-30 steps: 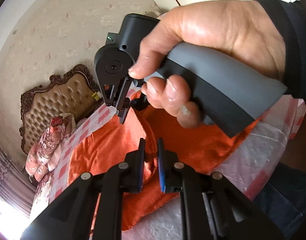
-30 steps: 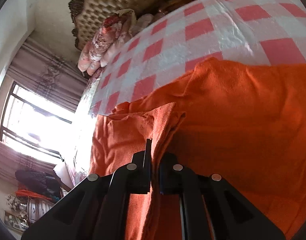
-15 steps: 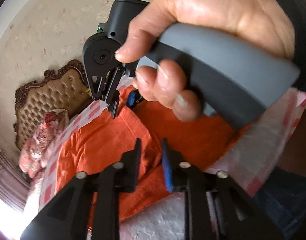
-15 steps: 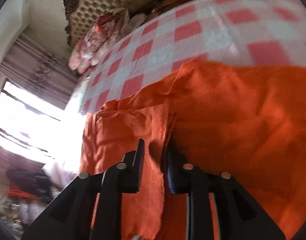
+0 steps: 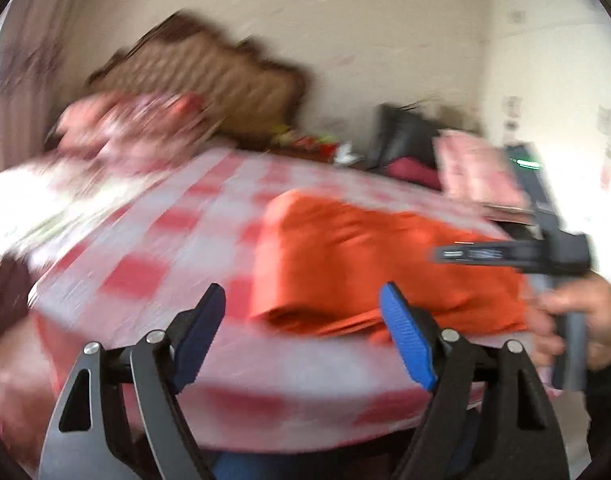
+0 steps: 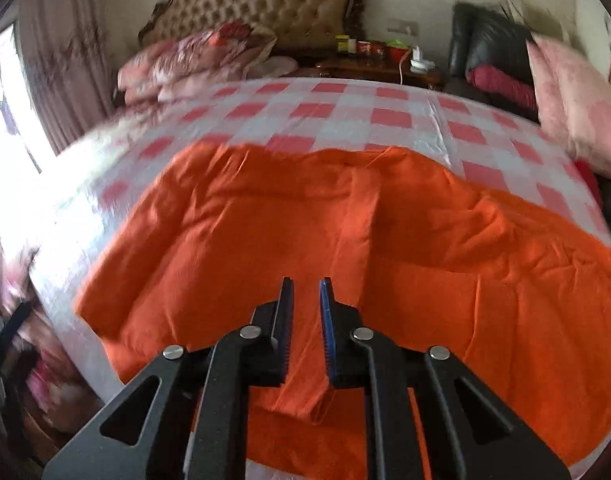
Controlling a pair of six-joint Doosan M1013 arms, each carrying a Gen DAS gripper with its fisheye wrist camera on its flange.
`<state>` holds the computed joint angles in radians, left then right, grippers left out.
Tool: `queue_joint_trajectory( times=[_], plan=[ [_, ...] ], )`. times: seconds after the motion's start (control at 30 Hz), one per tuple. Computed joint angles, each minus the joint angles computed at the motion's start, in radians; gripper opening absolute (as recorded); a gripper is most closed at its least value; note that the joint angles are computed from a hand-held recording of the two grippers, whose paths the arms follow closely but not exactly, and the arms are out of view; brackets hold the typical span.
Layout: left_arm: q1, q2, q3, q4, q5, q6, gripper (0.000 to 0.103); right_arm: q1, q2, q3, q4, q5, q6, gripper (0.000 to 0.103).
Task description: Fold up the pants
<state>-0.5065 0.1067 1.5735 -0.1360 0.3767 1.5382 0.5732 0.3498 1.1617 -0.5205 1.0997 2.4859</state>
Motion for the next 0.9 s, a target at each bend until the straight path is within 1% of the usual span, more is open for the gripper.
queue_joint_trajectory(
  times=[0.03,0.07,0.1,0.13,0.17,0.2,0.27,0.33,0.4,0.53,0.6,0.63,0.77,0.8,0.83,0.9],
  plan=[
    [0.011,0.005,-0.009,-0.001,0.037,-0.009,0.062,0.010,0.017,-0.017,-0.022,0.049,-0.014,0.010],
    [0.025,0.011,-0.018,-0.055,0.069,0.035,0.055,0.011,0.025,-0.024,-0.020,0.076,-0.028,0.009],
    [0.036,0.015,-0.021,-0.101,0.082,0.085,0.054,0.015,0.026,-0.018,-0.030,0.081,-0.033,0.007],
    [0.037,0.017,-0.023,-0.095,0.085,0.091,0.053,0.019,0.025,-0.013,-0.047,0.083,-0.036,0.007],
    [0.031,0.020,-0.024,-0.057,0.095,0.082,0.052,0.020,0.024,-0.013,-0.045,0.086,-0.037,0.007],
    [0.029,0.024,-0.024,-0.054,0.109,0.097,0.051,0.019,0.023,-0.013,-0.041,0.088,-0.037,0.007],
    [0.040,0.041,-0.037,-0.094,0.123,0.144,0.049,0.020,0.026,-0.016,-0.046,0.094,-0.044,0.007],
    [0.041,0.049,-0.040,-0.112,0.121,0.168,0.048,0.022,0.028,-0.018,-0.053,0.096,-0.044,0.007],
    [0.048,0.066,-0.061,-0.161,0.136,0.207,0.046,0.020,0.027,-0.015,-0.055,0.092,-0.042,0.007],
    [0.044,0.091,-0.098,-0.161,0.152,0.212,0.045,0.019,0.023,-0.009,-0.051,0.080,-0.038,0.007],
    [0.029,0.104,-0.119,-0.054,0.182,0.156,0.045,0.019,0.020,-0.005,-0.048,0.073,-0.036,0.007],
    [0.026,0.108,-0.123,-0.033,0.183,0.152,0.045,0.018,0.019,-0.005,-0.046,0.072,-0.038,0.007],
    [0.003,0.101,-0.112,0.097,0.161,0.134,0.045,0.016,0.016,0.001,-0.043,0.062,-0.035,0.007],
    [0.006,0.105,-0.119,0.089,0.171,0.128,0.045,0.017,0.018,-0.001,-0.045,0.065,-0.035,0.007],
    [0.017,0.116,-0.137,0.029,0.202,0.124,0.045,0.018,0.020,-0.005,-0.050,0.070,-0.035,0.007],
    [0.034,0.128,-0.162,-0.069,0.235,0.132,0.044,0.020,0.022,-0.005,-0.056,0.073,-0.036,0.007]
  ],
)
